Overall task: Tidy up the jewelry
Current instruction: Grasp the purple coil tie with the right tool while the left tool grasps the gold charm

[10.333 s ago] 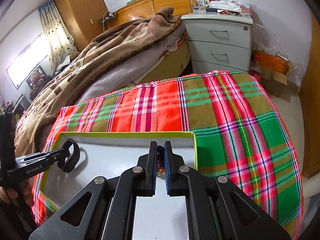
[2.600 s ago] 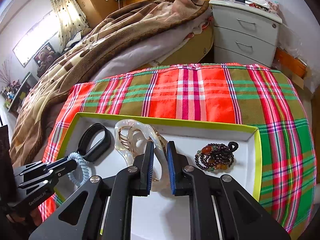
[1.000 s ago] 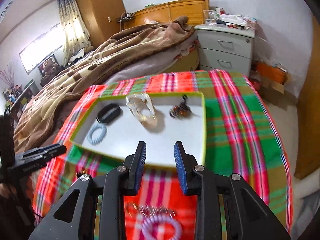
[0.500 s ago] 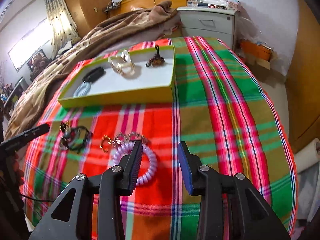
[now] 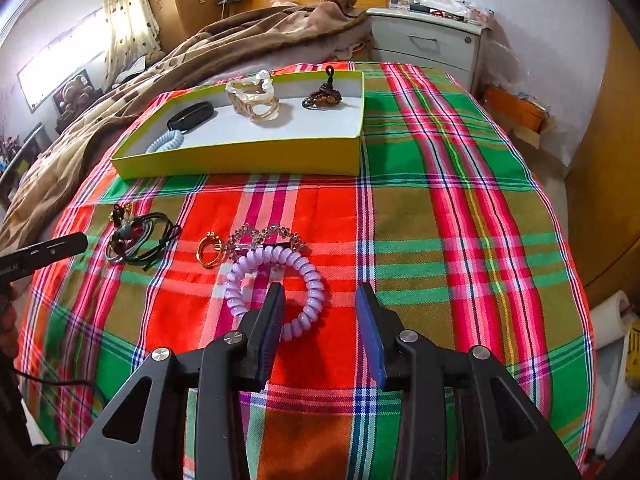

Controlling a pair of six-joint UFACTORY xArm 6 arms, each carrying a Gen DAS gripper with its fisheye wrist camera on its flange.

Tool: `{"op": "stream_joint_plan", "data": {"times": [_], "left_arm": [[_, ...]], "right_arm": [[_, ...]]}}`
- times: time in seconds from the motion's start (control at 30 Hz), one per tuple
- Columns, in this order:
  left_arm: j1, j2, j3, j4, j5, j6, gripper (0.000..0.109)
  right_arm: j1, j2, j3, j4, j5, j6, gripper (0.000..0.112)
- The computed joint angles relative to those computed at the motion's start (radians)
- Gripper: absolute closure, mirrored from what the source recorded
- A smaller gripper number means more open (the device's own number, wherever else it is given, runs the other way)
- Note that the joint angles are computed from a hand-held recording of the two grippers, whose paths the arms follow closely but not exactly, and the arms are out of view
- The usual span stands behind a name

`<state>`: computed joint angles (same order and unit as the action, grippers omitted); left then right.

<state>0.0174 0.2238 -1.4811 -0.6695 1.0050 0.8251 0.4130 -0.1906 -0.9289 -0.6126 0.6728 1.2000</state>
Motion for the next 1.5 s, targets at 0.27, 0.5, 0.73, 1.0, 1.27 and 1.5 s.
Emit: {"op": "stream_joint_plan", "data": {"times": [0.27,0.5,0.73,1.0,1.27,1.5], "left_arm": [[-0.001,-0.002,0.005,0.014,-0.002,-0.026,0.063],[-0.007,-0.001,0.003,0.022,-0.015,-0.032,0.063],[-0.012,0.009,-0.013,0.015,-0.021,-0.021,0.063],[-0.033,0.039,-0.057,0.033,-0.024,-0.016,0.063],[-0.074,0.073,-0.090,0.078,-0.044,-0.037,0.063],[-0.096,0.081,-0.090,0.123,-0.070,-0.057,0.065]], "right_arm": [[0.014,-0.016,0.008,-0.037,0.051,0.023,0.101],[-0.007,-0.071,0.061,-0.073,0.024,0.101,0.102],[-0.014,-0.119,0.089,-0.117,0.014,0.172,0.103],[-0.017,-0.115,0.078,-0.137,-0.001,0.186,0.102],[-0.021,-0.095,0.061,-0.140,-0.012,0.185,0.102],[-0.027,-0.090,0.060,-0.140,-0.027,0.183,0.102]]}}
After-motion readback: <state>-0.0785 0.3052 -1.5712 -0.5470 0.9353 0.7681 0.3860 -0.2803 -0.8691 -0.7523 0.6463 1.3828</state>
